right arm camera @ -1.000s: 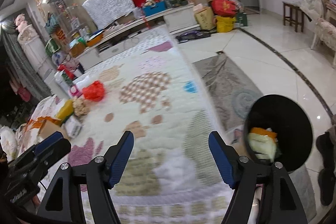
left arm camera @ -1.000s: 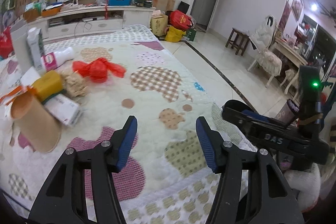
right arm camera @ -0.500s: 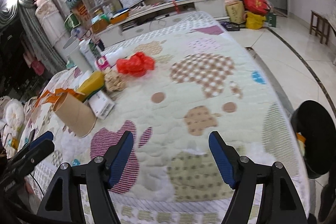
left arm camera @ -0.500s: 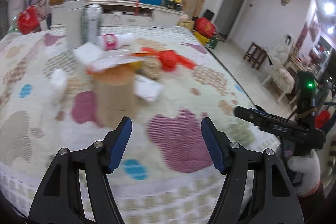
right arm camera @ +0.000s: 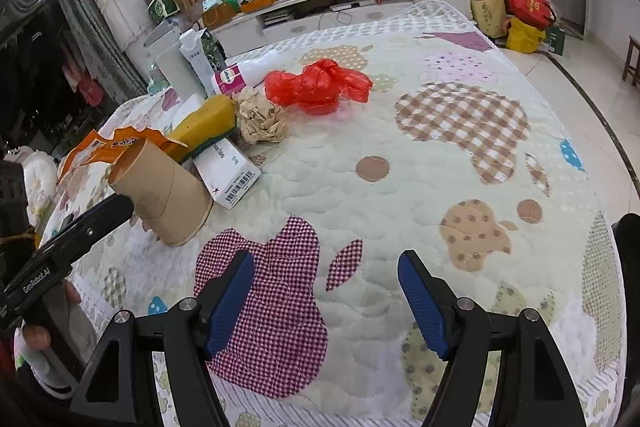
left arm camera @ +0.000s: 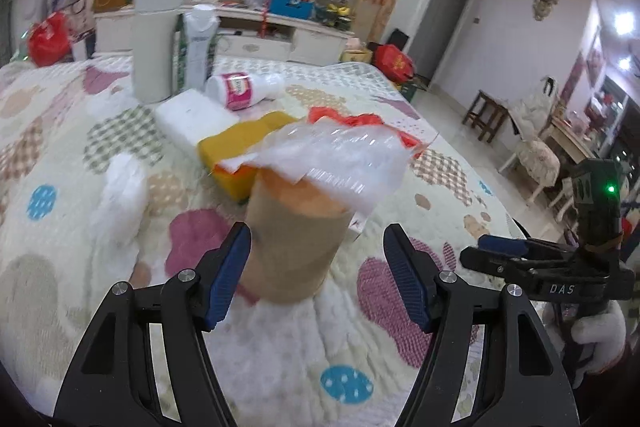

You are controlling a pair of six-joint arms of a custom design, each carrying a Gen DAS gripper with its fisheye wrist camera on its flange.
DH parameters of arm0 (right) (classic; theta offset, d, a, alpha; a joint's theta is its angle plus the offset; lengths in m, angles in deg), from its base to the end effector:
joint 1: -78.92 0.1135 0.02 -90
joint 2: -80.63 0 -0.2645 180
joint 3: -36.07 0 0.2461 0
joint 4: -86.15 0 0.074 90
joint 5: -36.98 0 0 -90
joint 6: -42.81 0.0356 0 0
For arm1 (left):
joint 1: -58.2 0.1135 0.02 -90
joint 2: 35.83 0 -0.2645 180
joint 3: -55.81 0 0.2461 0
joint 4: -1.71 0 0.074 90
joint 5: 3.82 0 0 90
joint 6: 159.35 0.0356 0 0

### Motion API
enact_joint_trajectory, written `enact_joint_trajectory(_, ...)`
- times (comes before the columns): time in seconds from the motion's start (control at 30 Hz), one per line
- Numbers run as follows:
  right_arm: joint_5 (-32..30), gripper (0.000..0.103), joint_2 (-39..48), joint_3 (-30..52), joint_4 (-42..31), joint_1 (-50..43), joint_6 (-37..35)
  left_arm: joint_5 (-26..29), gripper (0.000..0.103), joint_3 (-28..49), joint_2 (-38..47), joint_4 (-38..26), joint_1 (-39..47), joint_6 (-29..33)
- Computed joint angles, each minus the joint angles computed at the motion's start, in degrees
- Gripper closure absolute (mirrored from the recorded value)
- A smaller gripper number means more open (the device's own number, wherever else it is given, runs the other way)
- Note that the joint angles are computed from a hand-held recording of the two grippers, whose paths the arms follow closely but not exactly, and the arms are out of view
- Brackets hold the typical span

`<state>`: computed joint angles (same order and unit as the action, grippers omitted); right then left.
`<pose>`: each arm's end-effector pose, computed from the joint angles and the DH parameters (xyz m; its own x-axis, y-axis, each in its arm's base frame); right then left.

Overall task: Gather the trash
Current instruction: 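Grasp the brown paper tube with left tool while right tool grasps white Escitalopram box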

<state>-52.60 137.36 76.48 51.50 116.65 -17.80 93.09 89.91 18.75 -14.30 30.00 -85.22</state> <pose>0.1426 0.1100 0.1804 -0.8338 -0.0247 -0.5515 -0.2285 0.9248 0.3041 0.1612 -0.0913 0.1779 -0.6557 0.0436 -0.7538 0.3899 0.8744 -0.2887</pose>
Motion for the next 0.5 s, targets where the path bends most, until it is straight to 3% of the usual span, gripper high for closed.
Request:
enact_joint_trajectory(0.27, -2.05, 0.031, 3.91, 0.7, 2.62, -2.26, -1.37, -6.55, 0.034, 3.27, 9.06, 6.68, -2.45, 0.97)
enact_joint_trajectory(0.5, -3.15, 0.03, 8.33, 1.98, 5.3, -2.63, -2.31, -3.64, 0.034, 5.76, 16.21, 9.77, 0.9, 0.44)
